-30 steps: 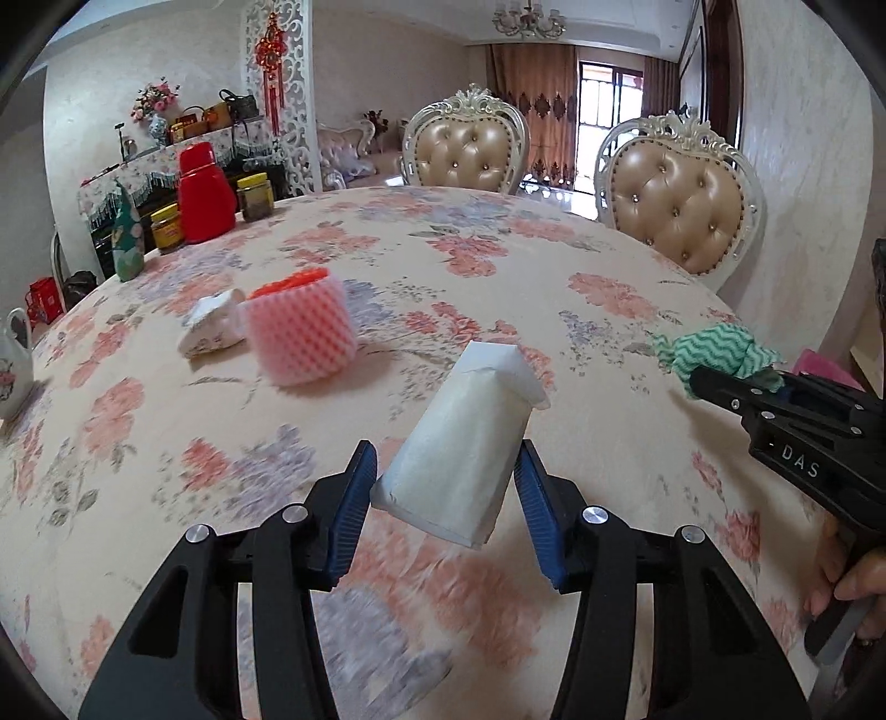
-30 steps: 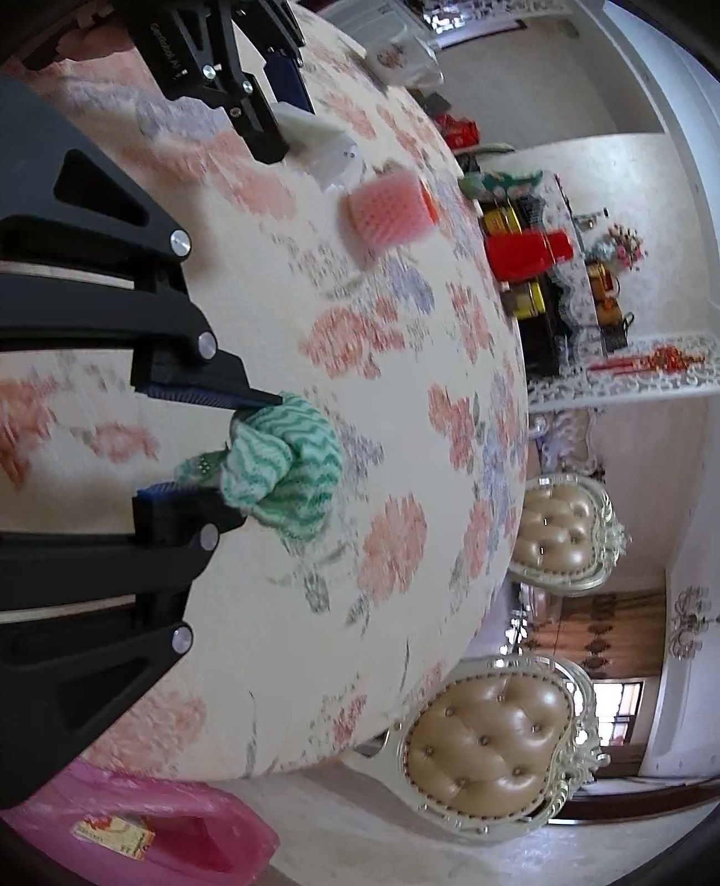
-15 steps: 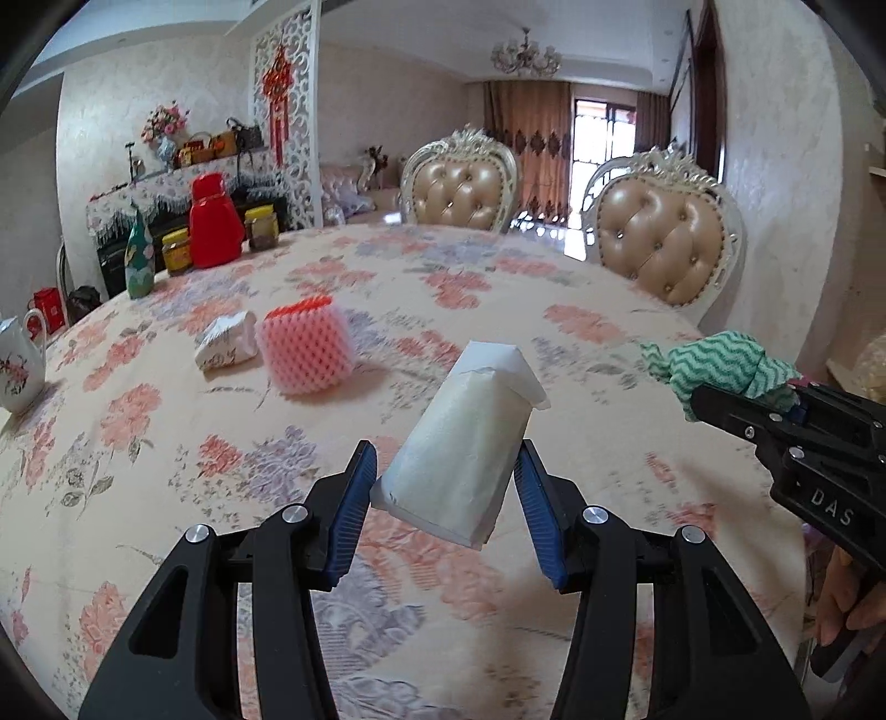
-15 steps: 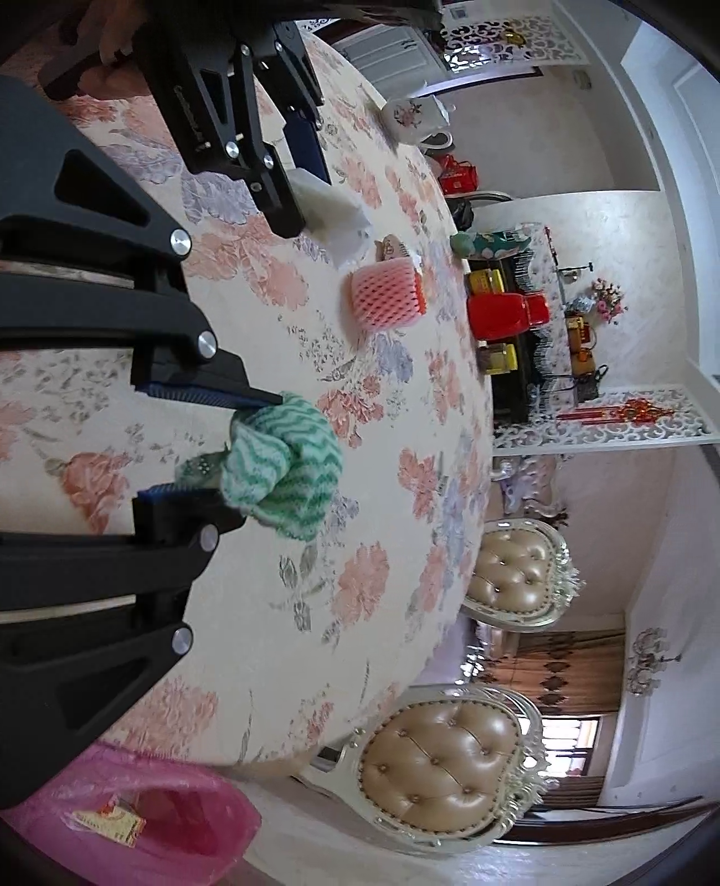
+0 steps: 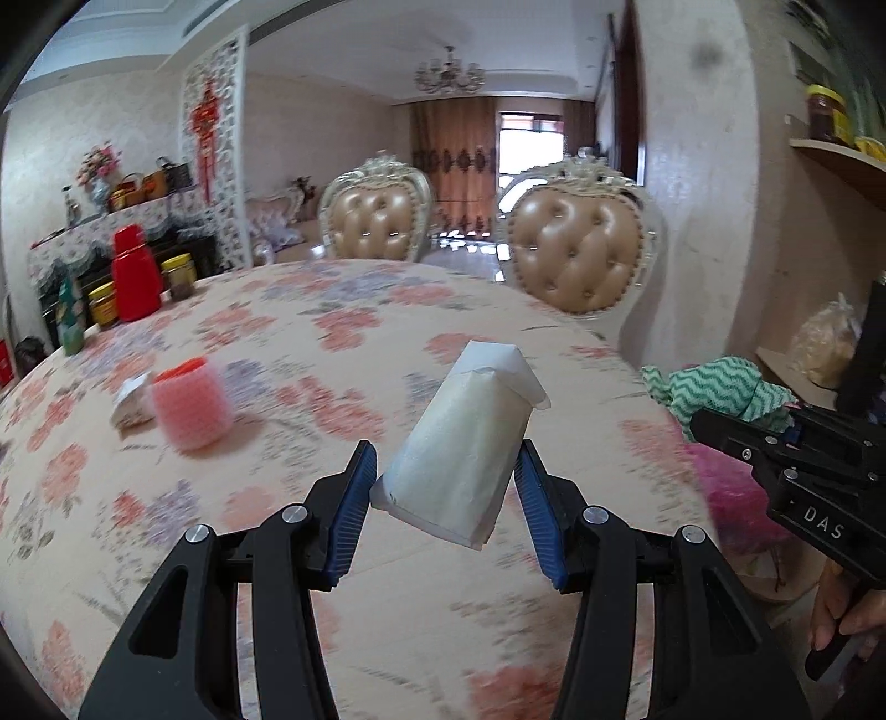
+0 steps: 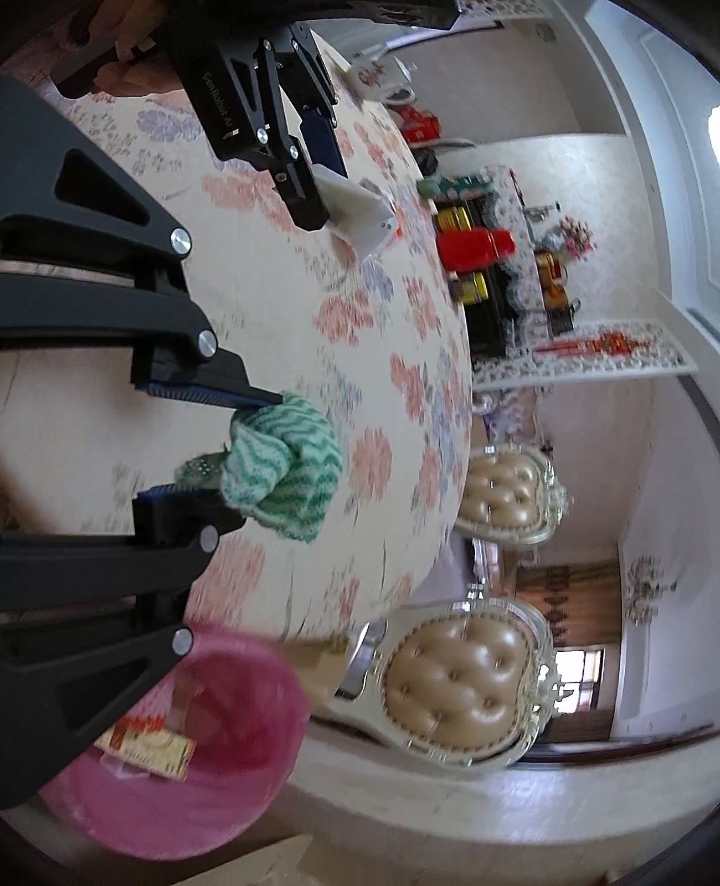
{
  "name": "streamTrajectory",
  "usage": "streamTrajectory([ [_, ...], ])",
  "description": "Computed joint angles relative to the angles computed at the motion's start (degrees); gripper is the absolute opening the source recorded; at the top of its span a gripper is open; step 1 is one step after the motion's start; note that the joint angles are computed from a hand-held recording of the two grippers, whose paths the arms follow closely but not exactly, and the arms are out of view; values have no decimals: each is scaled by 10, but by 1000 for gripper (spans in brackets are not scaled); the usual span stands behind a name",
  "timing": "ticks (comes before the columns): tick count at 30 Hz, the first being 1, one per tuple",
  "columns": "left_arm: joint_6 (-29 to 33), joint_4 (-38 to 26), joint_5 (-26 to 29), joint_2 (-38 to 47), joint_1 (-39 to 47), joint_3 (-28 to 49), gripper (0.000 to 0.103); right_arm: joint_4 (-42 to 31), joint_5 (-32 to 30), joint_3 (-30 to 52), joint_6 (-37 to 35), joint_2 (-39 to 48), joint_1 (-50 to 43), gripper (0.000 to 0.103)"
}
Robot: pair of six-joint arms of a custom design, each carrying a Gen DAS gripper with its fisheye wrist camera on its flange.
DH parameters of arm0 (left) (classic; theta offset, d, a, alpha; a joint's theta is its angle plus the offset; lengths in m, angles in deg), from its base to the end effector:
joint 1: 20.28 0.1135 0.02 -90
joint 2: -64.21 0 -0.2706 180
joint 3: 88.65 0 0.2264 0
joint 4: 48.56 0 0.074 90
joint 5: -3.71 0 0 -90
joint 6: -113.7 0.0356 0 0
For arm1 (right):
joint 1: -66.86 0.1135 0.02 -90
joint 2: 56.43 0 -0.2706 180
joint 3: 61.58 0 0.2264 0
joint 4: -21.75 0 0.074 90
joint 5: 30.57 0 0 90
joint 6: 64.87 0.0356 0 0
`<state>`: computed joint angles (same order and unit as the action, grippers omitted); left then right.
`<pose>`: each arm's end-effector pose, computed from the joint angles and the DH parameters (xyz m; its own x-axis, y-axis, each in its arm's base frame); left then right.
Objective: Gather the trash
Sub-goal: 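Carry the green cloth and white paper pad over the pink bin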
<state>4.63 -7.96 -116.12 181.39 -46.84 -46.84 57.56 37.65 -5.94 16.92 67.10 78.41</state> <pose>0.2646 -0.1125 0.0753 -0.4894 -0.0722 -0.8691 -0.1455 0.9894 -0.0003 0.3358 0.0821 0.0725 -0.4445 -0.2262 -0.8668 -0.5632 0.8230 0.0740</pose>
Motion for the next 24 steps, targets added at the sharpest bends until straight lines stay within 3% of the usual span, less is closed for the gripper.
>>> streamTrajectory([
  [10,33,-90,44,56,-51,158,49,16,-21,-13,-10,-1,-127,23],
  [24,86,-271,116,189,-100,463,50,-36,-30,77,-18,56,-269,24],
])
